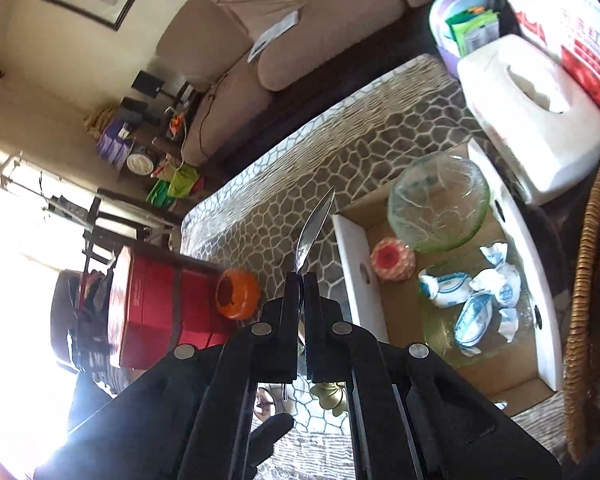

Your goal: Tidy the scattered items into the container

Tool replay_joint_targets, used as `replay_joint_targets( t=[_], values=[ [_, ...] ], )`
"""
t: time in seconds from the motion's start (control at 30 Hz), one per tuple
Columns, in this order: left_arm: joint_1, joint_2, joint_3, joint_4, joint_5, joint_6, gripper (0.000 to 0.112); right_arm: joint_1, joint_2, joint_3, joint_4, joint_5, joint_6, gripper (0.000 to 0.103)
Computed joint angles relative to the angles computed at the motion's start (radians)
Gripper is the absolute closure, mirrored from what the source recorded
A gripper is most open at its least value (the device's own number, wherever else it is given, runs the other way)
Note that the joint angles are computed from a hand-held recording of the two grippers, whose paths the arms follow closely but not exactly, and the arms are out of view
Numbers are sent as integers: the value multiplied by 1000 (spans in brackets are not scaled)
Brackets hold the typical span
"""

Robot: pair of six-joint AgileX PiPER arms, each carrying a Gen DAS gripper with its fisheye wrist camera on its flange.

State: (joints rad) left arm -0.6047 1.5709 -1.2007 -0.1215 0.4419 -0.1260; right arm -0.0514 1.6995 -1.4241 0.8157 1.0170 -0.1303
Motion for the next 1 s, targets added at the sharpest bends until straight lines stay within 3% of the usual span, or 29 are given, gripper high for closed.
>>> replay_joint_targets(
  t=[0.13, 0.2, 0.27, 0.33, 0.5, 0.57, 0.87, 1.0],
  values=[
    [-42, 159, -135, 95, 17, -74, 56, -55, 88, 1, 47, -14, -17, 100],
    [-47, 219, -182, 108, 16, -88, 79, -58, 122, 3, 48, -30, -33, 100],
    [-33, 276, -226, 54, 33, -40, 95, -64, 150, 2, 54, -40, -49, 100],
    [-34, 318, -255, 50, 44, -15, 101, -68, 174, -17, 40, -42, -45, 100],
    [-29, 348, -282, 1, 47, 69, 105, -51, 256, -133, -76, -14, 1, 98],
    [-26, 370, -332, -18, 94, 105, 111, -48, 292, -183, -107, 8, 21, 95],
    [-20, 506, -617, 42, 344, 123, 111, -21, 441, -384, -240, 116, 99, 88],
    [-20, 561, -724, 52, 430, 129, 111, -9, 486, -450, -301, 156, 128, 76]
  ],
)
